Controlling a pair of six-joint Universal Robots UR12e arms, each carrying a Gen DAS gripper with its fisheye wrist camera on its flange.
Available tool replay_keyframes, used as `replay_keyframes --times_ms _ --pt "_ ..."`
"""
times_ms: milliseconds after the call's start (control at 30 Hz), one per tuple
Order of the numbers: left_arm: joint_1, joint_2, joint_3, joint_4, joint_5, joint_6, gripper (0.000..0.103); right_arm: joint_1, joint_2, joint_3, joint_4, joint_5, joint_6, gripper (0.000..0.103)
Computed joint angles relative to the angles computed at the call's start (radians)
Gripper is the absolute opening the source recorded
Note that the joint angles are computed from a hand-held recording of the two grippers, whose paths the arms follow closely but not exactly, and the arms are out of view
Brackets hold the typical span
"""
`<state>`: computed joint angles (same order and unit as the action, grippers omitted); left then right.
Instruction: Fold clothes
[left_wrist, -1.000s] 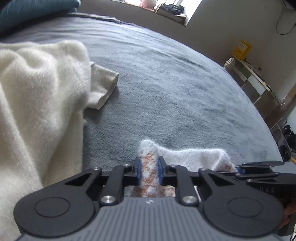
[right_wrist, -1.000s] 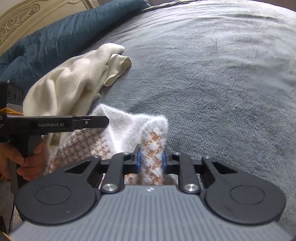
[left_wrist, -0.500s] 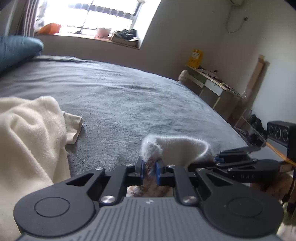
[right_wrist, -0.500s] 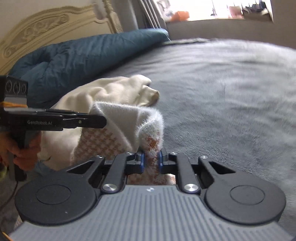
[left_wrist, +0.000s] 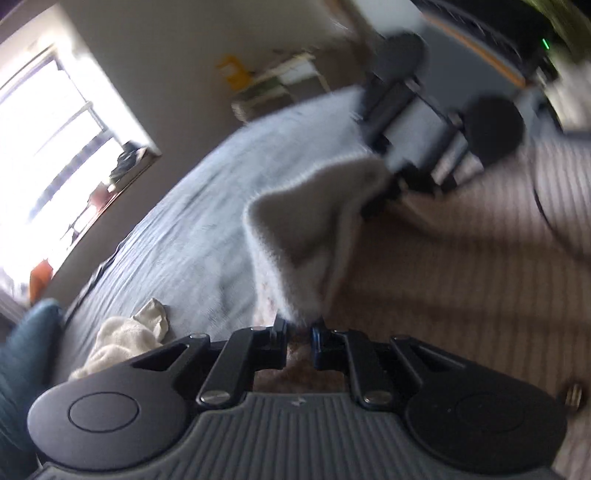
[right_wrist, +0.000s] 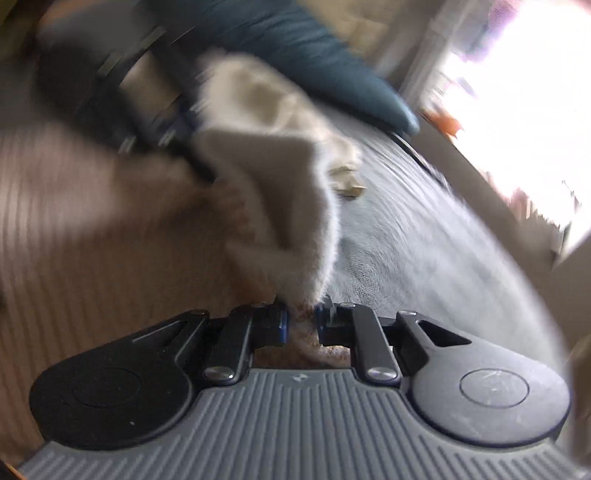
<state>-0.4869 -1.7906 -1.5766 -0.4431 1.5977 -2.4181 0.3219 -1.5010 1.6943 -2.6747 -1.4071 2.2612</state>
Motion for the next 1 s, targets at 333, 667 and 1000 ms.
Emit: replay_keyframes --times_ms 333,667,1000 --pt "0.015 0.058 -0.036 -0.185 0.032 -0.068 0.032 0.038 -0.044 0.138 -0.146 -0.15 -0.504 0.031" --pt "0.034 0.02 0.077 -0.12 0.088 -0.412 0.033 0.037 -0.063 0.047 -0.173 -0.134 0.018 0.032" --pt "-0.021 -0.122 0.12 -0.137 0.065 -0.387 0.035 -0.003 0.048 -0.071 0.144 0.036 0.717 0.031"
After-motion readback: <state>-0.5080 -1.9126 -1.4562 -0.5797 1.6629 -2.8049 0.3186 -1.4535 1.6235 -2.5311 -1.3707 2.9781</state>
